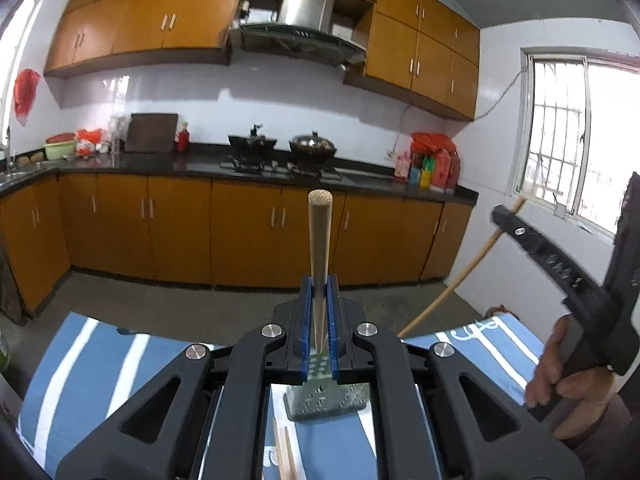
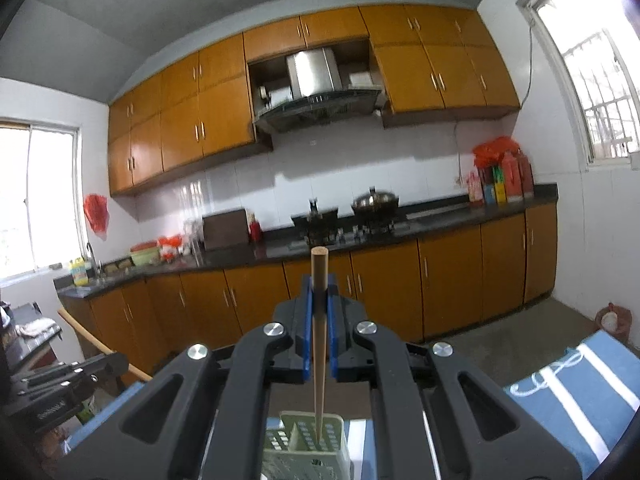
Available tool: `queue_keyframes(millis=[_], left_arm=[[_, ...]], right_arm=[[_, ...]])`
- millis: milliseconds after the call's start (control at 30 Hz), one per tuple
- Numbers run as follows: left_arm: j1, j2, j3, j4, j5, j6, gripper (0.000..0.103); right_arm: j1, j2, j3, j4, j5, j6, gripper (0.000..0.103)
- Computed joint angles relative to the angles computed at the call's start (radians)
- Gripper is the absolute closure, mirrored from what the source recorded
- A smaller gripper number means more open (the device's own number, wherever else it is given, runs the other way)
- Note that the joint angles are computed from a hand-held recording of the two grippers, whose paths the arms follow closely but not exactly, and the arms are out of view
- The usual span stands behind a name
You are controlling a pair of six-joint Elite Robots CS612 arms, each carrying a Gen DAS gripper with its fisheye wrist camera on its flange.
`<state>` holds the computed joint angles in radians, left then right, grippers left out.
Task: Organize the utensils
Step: 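Lift both held chopsticks upright and carry them over the green basket, then open the right tool over the basket while the left tool releases its chopstick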
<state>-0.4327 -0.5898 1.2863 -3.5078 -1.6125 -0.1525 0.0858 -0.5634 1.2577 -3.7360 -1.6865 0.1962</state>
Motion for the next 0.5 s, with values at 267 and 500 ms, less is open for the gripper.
queue_keyframes(millis=[267, 500], left_arm=[[0.000, 0.024, -0.031, 0.107, -0.017, 0.019, 0.096], [0.000, 0.029, -0.041, 0.174, -0.002, -0.002, 0.093]], right_arm=[[0.000, 0.036, -0.027, 0.115, 0.017, 0.038, 0.095], [0.002, 0.032, -0.006, 0.123, 0.025, 0.044, 0.081]])
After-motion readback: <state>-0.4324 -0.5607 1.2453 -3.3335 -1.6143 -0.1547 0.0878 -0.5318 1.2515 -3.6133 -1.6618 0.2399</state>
